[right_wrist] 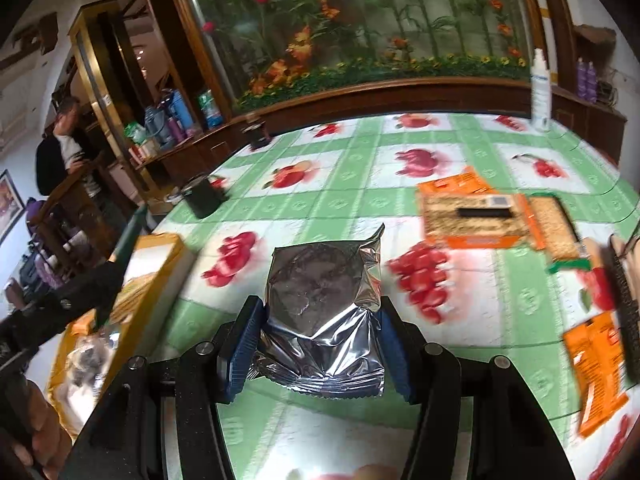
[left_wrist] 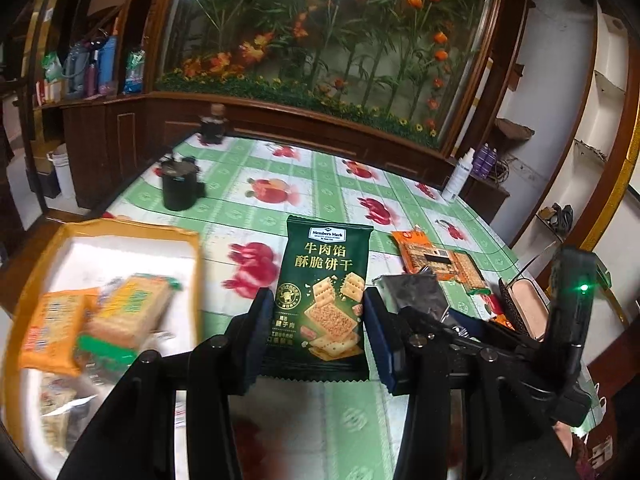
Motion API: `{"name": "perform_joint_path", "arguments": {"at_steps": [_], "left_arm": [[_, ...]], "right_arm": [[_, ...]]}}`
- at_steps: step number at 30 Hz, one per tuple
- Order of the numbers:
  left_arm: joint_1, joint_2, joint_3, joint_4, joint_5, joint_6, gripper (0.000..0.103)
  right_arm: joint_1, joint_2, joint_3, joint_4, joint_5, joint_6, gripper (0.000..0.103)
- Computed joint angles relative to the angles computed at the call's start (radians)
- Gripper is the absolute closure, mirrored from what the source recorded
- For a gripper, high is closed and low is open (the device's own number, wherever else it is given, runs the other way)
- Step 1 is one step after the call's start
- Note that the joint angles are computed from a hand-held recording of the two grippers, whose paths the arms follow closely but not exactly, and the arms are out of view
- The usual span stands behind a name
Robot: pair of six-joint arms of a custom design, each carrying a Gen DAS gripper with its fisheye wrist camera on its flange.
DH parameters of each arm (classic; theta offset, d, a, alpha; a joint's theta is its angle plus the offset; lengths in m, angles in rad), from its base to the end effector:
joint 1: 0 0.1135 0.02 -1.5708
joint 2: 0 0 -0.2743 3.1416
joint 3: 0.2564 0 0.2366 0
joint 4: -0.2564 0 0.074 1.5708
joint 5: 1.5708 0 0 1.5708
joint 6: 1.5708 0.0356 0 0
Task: Organize snacks
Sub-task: 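Carry both packs into the yellow box and open both tools to release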
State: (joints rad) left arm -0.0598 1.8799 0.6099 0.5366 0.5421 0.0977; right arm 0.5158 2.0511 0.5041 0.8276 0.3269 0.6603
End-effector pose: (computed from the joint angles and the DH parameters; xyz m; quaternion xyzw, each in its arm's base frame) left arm 0.3045 -0.0366 0.1040 0.1778 0.8690 -0.2372 0.3963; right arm 0.2607 0.1347 0.0584 0.1319 0.8914 0.1027 0.4212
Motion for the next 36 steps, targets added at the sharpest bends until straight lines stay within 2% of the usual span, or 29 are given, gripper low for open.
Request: {"name": "perform_joint_path", "arguments": {"at_steps": [7,14,18,25,33,36], "left_arm": [[0.177,-0.034,0.016,-0.064,0.066,0.049,0.058],[0.338,0.045,0.144,-0.163,0.104,0.094,0.058],[0.395,0.150,0.287,-0.256,0.093,0.102,0.058],[0.379,0.310,0.488,-0.392,0.042,0.099,0.058],[0.356,0.378,0.546,-0.416,0.003,0.095,0.058],[0.355,0.392,0.560,-0.428,0.009,0.099,0.058]], "right_arm": [[0.171,0.001,0.091,-0.043,0.056,0.005,0.042],[0.315,0.088,0.297,-0.133,0.063,-0.039,0.041],[0.359,0.148,0.408,-0.185,0.042,-0.067,0.041],[0.389,0.255,0.579,-0.281,-0.008,-0.107,0.041],[0.393,0.346,0.673,-0.335,-0.115,-0.139,0.041],[0.397,0.346,0.675,-0.339,-0.102,-0.161,0.040]]}}
